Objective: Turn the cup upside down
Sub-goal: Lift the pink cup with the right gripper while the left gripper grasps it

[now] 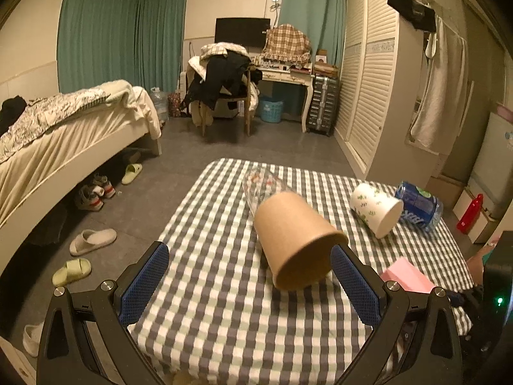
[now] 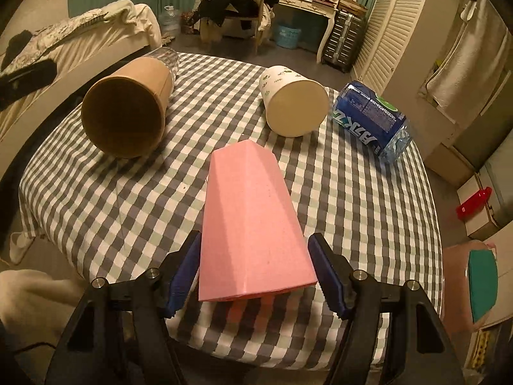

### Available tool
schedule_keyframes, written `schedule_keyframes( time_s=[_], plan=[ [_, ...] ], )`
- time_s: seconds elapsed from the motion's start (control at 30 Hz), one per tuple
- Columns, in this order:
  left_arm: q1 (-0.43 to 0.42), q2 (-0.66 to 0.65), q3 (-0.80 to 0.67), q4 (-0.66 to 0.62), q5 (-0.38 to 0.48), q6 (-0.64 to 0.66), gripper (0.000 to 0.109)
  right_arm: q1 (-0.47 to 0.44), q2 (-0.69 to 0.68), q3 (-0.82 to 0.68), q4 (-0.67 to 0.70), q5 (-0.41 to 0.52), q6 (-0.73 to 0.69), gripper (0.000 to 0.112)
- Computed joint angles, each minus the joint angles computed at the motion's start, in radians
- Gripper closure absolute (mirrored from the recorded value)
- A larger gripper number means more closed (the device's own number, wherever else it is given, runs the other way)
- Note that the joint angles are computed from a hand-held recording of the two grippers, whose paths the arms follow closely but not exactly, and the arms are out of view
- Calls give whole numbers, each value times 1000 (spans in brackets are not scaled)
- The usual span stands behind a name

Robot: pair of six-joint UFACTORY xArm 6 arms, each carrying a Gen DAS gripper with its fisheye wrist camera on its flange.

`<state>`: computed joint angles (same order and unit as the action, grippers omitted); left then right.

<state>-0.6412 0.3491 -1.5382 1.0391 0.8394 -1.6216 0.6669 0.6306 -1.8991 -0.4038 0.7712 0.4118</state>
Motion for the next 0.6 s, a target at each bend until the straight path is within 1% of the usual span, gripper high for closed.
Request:
schedule_keyframes(
  time_s=[0.1,0.2,0.33,0.43,0.5,0.57,0.6],
  plan=[
    [-10,3,0,-37,23,14,6,-2,-13,16,12,-13,-6,36],
    [-22,5,0,-65,40,16,6,-11,-76,92,67,-86,-20,32],
    [-46,14,-19,-70,71,28,6,-24,-163,167,34,-148,-1,30],
    [-78,64,-109,-72,139,73,6,-48,-215,201,35,-174,-2,29],
    [-87,95,-163,-88,153,104,6,-67,-227,196,27,-176,-3,29],
    [-95,147,-247,-124,170,142,6,-85,-229,172,-11,-164,12,28],
    [-98,187,-313,-156,188,174,6,-94,-222,153,-26,-156,12,28]
  ],
)
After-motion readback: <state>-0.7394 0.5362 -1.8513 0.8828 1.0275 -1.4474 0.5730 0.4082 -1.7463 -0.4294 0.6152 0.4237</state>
